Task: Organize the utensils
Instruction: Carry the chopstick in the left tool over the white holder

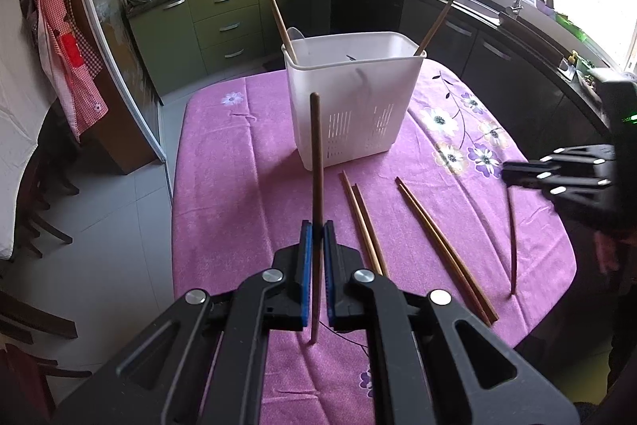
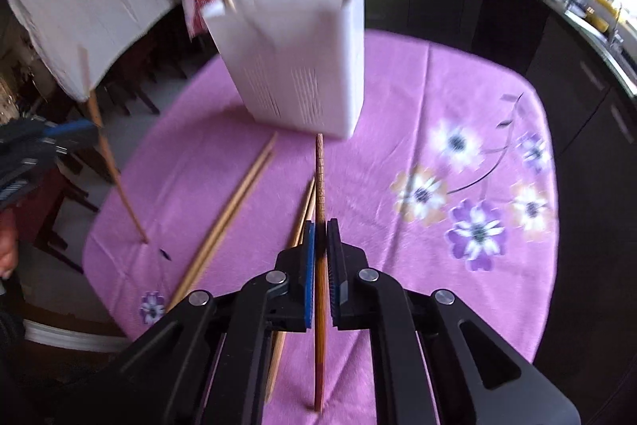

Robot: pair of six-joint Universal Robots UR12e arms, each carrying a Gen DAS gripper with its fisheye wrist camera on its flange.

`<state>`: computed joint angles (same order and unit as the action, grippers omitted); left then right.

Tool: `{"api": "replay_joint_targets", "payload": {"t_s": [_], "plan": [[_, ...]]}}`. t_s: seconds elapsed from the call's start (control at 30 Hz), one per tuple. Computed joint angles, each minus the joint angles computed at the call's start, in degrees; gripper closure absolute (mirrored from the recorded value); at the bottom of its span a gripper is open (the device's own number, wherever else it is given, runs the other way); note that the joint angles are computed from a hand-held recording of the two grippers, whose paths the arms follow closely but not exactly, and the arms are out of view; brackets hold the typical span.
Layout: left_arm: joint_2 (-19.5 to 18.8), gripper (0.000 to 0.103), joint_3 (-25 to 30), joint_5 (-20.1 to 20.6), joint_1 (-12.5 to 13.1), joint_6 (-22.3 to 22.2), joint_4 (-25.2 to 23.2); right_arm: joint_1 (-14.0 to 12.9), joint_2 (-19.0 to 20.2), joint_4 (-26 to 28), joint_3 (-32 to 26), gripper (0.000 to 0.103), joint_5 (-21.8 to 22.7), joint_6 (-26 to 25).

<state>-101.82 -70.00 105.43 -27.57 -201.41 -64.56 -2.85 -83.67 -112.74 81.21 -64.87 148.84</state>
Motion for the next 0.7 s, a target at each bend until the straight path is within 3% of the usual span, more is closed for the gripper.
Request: {"api": "replay_joint_targets", "payload": {"t_s": [0.23,0.7], "plan": [[0.46,0.097,-0.33,0.44,-0.28,0.30,0.63,-3.47,-2.90,-2.52,1.08,0.096,4.60,-0.01],[0.85,0.097,-0.56,0.73,-0.55,1.02,1.04,-4.15,-3.66,-2.42,2.12,0.096,5.60,-0.27]]}}
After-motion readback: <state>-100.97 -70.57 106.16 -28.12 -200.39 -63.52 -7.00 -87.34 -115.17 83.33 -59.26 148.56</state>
